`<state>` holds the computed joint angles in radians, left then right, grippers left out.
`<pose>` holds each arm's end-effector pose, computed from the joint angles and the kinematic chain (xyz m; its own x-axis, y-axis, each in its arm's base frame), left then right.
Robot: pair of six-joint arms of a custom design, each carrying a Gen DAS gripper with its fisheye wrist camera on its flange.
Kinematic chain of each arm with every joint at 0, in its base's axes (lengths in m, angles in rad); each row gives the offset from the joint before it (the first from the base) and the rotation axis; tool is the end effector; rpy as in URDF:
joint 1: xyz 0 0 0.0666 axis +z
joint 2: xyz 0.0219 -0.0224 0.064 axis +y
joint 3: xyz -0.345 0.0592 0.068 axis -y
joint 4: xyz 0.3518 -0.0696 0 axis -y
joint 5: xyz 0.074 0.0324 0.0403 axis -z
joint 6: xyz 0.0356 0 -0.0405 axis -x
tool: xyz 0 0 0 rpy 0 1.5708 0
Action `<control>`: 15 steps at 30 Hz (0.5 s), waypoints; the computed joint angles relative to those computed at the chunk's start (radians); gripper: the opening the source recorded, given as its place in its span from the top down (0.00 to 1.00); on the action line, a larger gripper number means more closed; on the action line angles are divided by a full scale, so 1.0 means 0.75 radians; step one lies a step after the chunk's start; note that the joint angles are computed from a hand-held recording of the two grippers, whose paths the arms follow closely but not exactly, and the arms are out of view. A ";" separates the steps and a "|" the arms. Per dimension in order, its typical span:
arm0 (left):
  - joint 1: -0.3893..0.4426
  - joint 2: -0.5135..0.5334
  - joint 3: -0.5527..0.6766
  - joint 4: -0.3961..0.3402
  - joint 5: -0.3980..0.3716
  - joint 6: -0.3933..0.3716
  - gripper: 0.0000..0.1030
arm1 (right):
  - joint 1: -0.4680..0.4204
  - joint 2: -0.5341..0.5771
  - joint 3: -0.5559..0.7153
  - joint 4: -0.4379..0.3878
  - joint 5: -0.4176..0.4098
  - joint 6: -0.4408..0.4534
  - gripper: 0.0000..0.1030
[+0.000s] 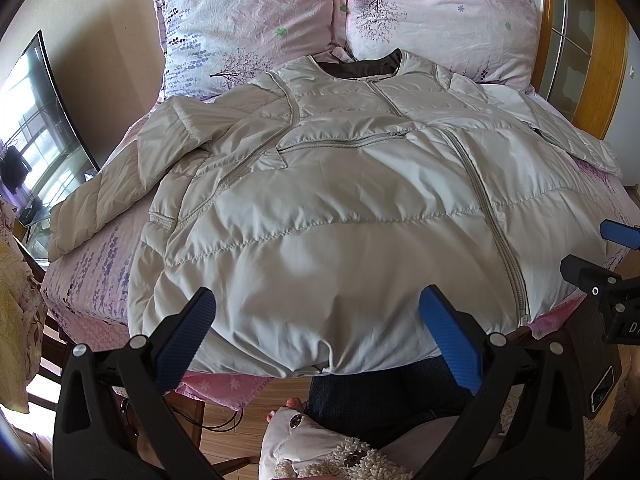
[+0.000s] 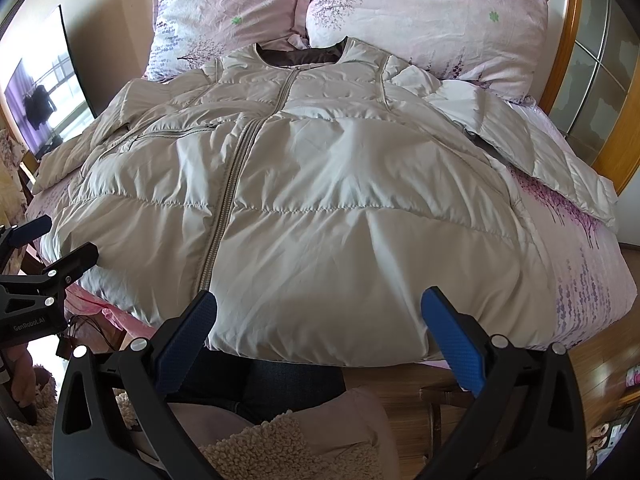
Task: Fold large clothes
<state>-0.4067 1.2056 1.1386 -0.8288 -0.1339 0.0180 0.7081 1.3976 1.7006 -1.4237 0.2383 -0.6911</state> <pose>0.3520 -0.1469 0.3681 -0.7226 0.2918 -0.6267 0.3025 0.9486 0.0930 0.3189 0.2614 0.4893 -0.8801 0.0618 -0.4707 0.0091 0.9935 0.1135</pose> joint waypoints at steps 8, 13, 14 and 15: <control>0.000 0.000 0.000 0.000 0.000 0.000 0.02 | 0.001 0.000 -0.001 0.001 0.000 -0.003 0.01; 0.000 0.000 0.000 0.000 0.000 0.000 0.02 | -0.002 -0.001 -0.005 0.006 -0.003 -0.003 0.01; 0.000 0.000 0.000 0.000 0.000 0.000 0.02 | -0.003 -0.003 -0.006 0.005 -0.004 -0.001 0.01; 0.000 0.000 0.000 0.000 0.000 0.000 0.02 | -0.004 -0.003 -0.007 0.005 -0.004 -0.001 0.01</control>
<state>-0.4067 1.2056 1.1386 -0.8288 -0.1339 0.0180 0.7055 1.3953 1.6956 -1.4196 0.2356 -0.6923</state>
